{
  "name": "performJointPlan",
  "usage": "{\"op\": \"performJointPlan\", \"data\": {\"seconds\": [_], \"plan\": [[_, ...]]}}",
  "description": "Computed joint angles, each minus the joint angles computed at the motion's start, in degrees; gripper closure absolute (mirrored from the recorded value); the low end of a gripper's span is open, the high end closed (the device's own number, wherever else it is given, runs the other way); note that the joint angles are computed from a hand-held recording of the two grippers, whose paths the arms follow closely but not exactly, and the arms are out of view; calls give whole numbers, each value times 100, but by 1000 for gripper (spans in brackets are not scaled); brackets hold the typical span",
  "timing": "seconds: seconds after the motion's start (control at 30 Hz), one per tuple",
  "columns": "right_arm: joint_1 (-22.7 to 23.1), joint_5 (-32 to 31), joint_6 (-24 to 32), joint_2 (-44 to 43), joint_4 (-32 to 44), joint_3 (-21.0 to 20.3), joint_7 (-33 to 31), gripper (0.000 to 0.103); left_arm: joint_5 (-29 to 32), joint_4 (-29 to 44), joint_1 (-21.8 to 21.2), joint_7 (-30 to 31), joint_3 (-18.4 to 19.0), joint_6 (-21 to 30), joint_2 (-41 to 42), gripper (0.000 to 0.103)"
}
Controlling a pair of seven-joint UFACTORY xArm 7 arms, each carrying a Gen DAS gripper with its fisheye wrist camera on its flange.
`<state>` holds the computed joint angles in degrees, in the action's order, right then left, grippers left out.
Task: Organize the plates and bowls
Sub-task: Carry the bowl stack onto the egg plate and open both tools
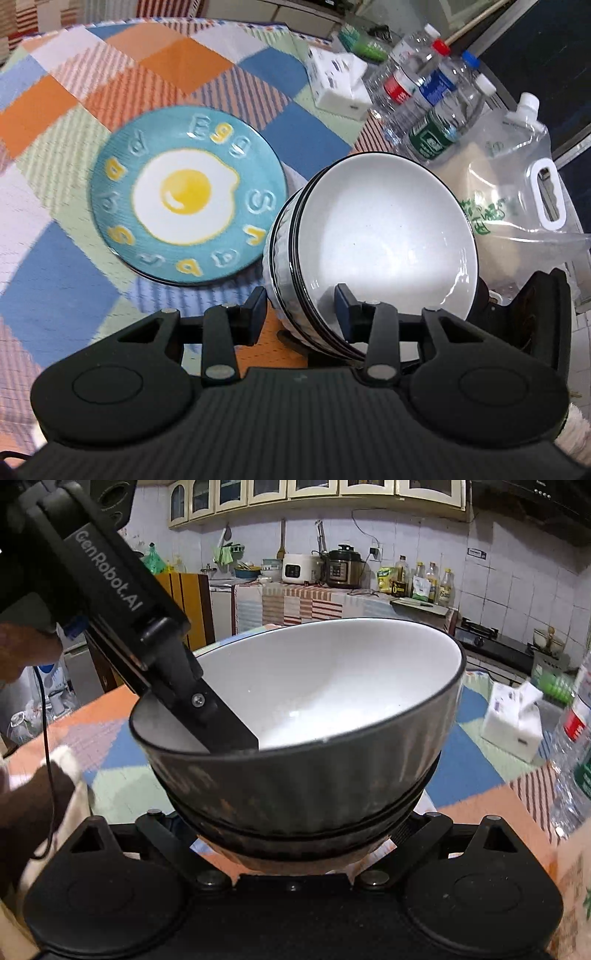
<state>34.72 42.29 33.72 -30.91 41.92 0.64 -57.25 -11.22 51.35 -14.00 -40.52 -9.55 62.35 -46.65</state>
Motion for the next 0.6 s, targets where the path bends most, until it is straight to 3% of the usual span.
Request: {"op": "performJointPlan", "data": {"seconds": [0.2, 0.6], "plan": [[172, 201, -9, 196, 319, 83, 27, 4, 202, 319, 171, 117, 152, 494, -66, 66], [237, 752, -373, 1254, 1049, 454, -167, 4, 405, 150, 687, 268, 419, 396, -129, 65]]}}
